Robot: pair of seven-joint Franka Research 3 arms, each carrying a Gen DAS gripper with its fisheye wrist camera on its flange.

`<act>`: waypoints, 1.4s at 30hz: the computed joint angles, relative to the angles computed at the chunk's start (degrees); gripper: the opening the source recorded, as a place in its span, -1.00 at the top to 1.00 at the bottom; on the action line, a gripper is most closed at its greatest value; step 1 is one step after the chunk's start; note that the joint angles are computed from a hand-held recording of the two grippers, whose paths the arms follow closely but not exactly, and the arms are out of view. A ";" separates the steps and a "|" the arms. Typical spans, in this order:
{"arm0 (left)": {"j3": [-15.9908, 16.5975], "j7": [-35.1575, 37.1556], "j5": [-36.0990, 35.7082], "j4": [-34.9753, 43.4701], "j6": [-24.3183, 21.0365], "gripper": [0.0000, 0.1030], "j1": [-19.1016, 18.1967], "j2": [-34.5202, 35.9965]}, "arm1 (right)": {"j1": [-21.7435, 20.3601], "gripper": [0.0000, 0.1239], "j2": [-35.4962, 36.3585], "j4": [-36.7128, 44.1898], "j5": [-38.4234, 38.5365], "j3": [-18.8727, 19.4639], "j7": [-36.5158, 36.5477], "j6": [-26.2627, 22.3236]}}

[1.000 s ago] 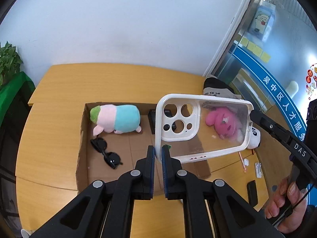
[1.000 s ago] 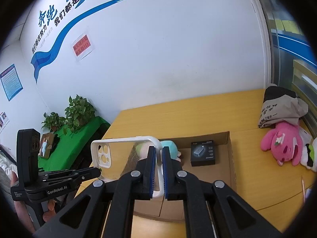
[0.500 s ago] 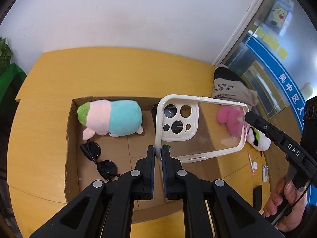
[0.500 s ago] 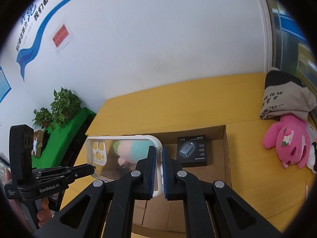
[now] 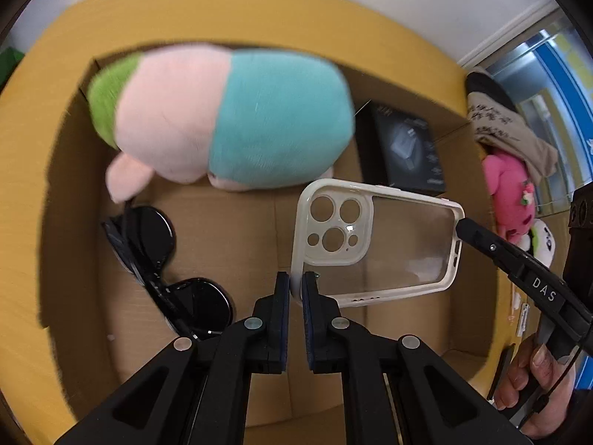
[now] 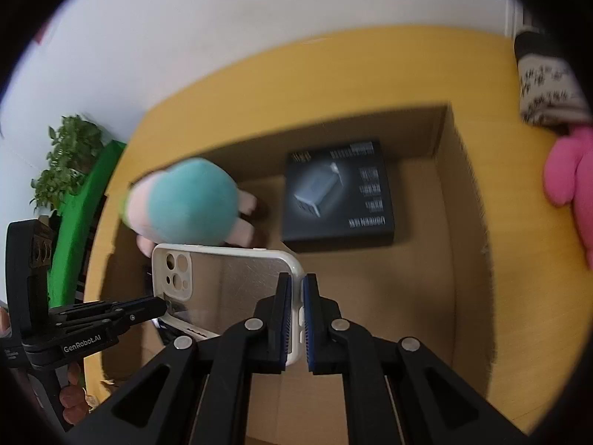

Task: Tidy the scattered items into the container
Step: 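Lift the phone case with both grippers and lower it into the box, then open both grippers and raise them away from the phone case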

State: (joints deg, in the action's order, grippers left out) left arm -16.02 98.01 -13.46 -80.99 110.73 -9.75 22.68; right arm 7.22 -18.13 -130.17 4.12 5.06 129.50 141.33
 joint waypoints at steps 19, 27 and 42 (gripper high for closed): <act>0.00 -1.93 3.28 -5.42 4.25 -0.07 -0.33 -2.13 | 1.01 -0.02 4.93 0.26 7.65 -2.83 -6.71 -0.70; 2.17 4.92 -1.74 -17.63 9.27 -0.47 1.52 -17.91 | -0.04 -0.15 -7.91 -3.23 1.00 1.24 -2.92 -3.51; 9.69 6.44 -2.92 -34.27 9.53 -0.60 0.16 -39.41 | 2.39 -0.21 -16.05 -3.52 -2.51 7.65 4.08 -8.63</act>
